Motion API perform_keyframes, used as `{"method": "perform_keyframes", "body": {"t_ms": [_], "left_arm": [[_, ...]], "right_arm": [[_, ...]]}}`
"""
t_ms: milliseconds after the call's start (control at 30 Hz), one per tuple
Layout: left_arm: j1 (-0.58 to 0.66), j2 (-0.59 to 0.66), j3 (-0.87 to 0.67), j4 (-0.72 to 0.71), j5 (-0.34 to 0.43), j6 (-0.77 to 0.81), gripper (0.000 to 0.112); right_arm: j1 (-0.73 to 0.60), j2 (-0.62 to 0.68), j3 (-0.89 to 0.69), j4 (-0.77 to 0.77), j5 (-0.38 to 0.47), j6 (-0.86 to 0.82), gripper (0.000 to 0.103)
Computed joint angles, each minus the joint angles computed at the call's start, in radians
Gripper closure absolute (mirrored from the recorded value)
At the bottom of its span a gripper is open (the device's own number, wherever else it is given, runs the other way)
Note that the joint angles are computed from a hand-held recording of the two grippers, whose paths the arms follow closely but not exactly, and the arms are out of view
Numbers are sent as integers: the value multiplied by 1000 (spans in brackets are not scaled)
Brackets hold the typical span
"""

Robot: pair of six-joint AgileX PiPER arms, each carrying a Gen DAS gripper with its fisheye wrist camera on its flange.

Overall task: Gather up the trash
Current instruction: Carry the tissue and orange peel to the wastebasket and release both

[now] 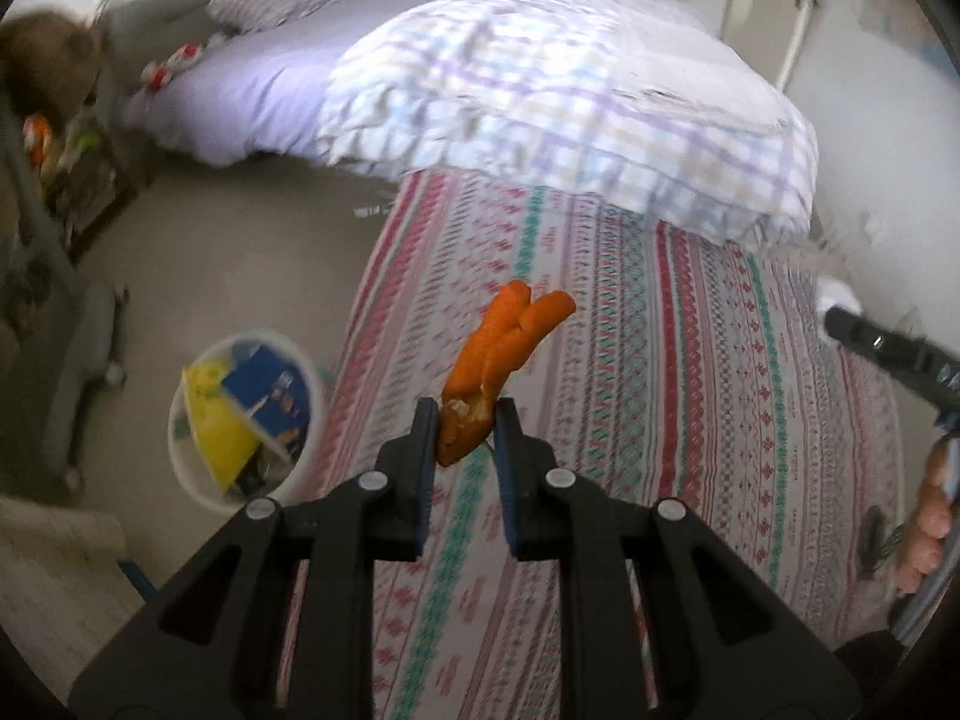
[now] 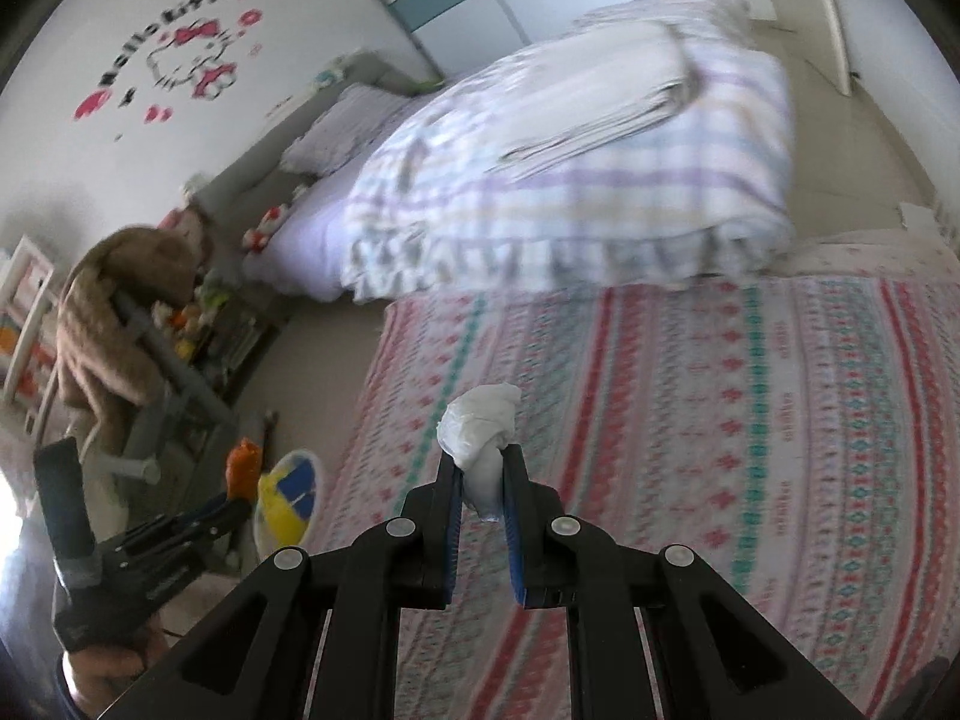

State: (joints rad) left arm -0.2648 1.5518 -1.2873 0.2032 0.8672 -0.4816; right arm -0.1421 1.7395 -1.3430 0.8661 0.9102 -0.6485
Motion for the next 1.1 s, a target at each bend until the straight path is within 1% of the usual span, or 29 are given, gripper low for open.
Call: {"method": "perform_keyframes", "body": {"t_ms": [33,67,100,167,267,300,367,467,533,600,767,900,933,967,1033,1067,1100], "left_arm": [[71,-37,43,-71,-25,58,92],[114,-39,76,-113,-65,83,92],[161,-44,92,-153,-81,116,92],[314,-49,131,-283,-107,228,92],[499,-11,150,-463,-110,388,92],[543,11,153,-494,-114,420,92],[582,48,155,-519,-116,447,92],[615,91,165,-610,-104,517,92],[631,130,168,-689,-84,578,92],[651,152,157,-719,-51,616,92],[680,212,133,-698,-32,666,92],[672,254,113,-640,-53,678,91],[673,263,106,-628,-49,689,83],[666,280,87,-607,-36,688,65],[653,279,79,-548,-50,637,45],[652,263,88,-533,-69,625,45],[661,255,84,-548,-63,640,45]], "right_arm": [[27,-5,12,-6,-14,3,90],[52,-8,24,-11,-29,5,90],[76,-7,32,-19,-41,11,90],[130,3,41,-44,-62,32,90],[221,19,60,-60,-103,49,90],[245,23,66,-62,-120,53,90],[298,40,68,-50,-148,58,90],[376,97,50,-7,-169,51,90],[442,141,31,-11,-202,72,90],[502,191,5,12,-220,85,90],[598,292,-91,42,-233,122,89],[657,380,-220,36,-220,179,89],[667,400,-254,27,-216,196,89],[678,417,-284,16,-214,215,89],[706,462,-362,-18,-209,264,88],[716,480,-394,-34,-206,286,88],[731,504,-435,-59,-199,318,88]]}}
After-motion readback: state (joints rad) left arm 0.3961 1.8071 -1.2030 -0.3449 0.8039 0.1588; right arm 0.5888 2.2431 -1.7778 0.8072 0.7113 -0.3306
